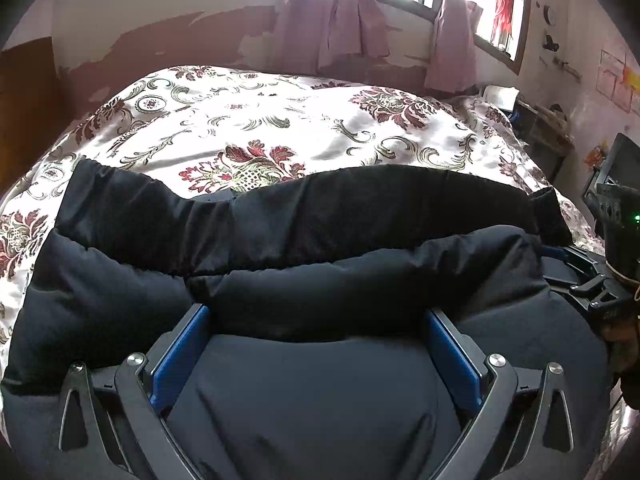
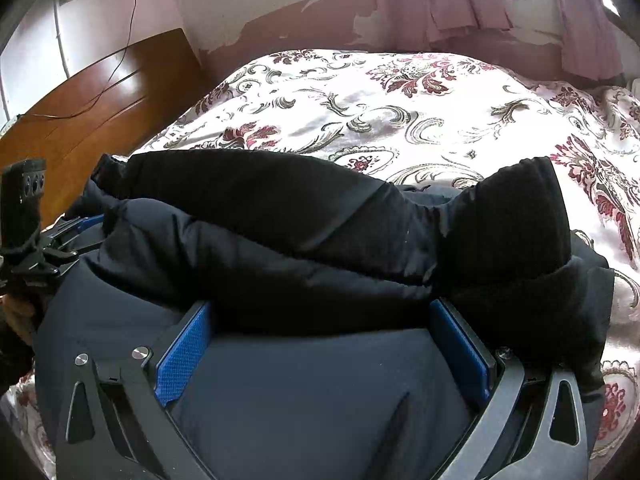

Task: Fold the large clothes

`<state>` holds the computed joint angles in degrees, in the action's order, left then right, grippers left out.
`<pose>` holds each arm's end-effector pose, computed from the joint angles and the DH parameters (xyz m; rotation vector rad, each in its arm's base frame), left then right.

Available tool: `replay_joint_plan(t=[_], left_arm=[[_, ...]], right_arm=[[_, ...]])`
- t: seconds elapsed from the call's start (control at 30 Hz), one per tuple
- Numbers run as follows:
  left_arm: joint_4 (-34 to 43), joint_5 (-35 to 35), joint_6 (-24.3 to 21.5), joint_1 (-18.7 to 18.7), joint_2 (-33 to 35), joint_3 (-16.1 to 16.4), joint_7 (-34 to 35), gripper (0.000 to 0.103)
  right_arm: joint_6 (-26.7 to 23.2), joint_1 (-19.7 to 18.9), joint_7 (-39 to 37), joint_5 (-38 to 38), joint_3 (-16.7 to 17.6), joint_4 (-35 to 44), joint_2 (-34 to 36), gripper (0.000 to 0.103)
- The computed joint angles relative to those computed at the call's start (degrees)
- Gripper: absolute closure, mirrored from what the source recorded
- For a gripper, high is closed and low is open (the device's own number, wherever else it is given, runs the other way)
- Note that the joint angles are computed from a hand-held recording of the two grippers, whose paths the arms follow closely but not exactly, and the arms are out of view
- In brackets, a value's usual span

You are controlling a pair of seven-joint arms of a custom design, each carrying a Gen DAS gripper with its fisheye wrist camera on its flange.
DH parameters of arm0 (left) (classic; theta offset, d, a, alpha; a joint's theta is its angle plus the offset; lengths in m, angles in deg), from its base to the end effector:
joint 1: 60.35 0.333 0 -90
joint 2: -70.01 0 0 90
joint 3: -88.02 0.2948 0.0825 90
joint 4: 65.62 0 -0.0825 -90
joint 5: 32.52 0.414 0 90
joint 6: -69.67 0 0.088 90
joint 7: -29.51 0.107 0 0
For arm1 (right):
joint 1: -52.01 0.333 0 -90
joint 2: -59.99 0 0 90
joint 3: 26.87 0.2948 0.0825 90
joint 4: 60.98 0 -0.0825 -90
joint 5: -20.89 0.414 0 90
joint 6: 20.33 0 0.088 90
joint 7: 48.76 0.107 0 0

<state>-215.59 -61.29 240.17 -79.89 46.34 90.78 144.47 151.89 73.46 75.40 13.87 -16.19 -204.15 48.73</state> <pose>0.4620 -0.1045 0.4344 -1.5842 2.0636 -0.9666 0.4377 0.2859 0.3959 -1.8173 1.6612 -0.3023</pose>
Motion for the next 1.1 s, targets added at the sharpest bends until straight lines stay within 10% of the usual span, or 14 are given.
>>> replay_joint_plan(t=[0.83, 1.1], left_arm=[[-2.7, 2.7, 3.5, -0.9, -2.7, 1.5, -1.1, 0.000], [-6.7, 8.5, 2.7, 5.3, -10.4, -2.0, -8.9, 0.000]], right_arm=[[1.4, -5.3, 8.6, -9.4, 4.6, -1.5, -2.3, 0.001], [-2.1, -7.2, 13.3, -14.2, 7.0, -2.7, -6.6, 0.001]])
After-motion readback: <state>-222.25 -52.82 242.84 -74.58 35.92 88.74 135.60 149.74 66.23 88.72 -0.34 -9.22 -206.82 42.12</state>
